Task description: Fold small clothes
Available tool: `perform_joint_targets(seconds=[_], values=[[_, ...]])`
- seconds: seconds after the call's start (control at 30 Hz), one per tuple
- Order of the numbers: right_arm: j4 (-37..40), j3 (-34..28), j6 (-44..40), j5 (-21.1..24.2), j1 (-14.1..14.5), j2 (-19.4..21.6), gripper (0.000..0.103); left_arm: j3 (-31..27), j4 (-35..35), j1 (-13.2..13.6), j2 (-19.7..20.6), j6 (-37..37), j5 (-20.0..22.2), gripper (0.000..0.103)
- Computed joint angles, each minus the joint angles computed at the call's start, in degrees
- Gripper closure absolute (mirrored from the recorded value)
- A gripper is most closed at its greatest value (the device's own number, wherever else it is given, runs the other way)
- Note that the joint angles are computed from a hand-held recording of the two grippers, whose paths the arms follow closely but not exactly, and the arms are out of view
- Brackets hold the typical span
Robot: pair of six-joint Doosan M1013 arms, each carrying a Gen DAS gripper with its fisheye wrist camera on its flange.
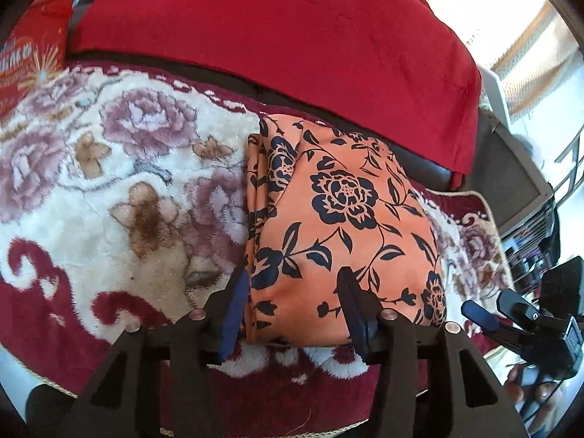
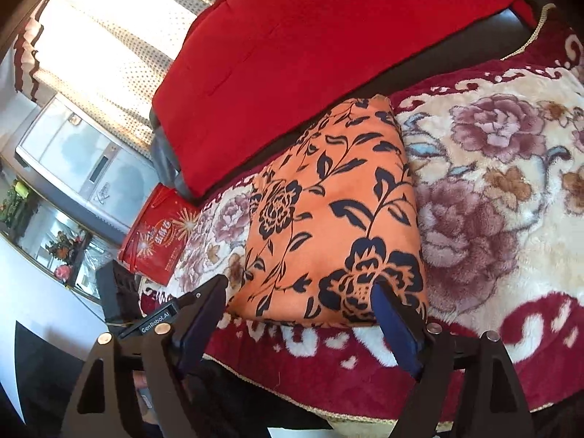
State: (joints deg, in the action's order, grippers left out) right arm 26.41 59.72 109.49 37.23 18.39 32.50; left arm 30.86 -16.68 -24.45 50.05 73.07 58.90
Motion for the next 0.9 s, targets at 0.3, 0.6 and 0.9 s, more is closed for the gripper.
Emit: perform_joint_targets(seconds=[0.3,0.6,0.9], values=[[-0.5,-1.9,0.1,1.0,0.2,0.9,0.018,-0.4,4.6,-0.9,-0.7,0.2,-0.1,0.045],[-0.3,-8.8,-0.6,3.4,-0.7,5.6,0.014,-2.1,5.2,-0.9,0.6,0.0,1.1,0.043],[7.0,-7.6,-2.6,2.9,-3.0,5.6,0.014,-8.5,8.9,-1.2,4.7,-2.7,8.4,0.034]])
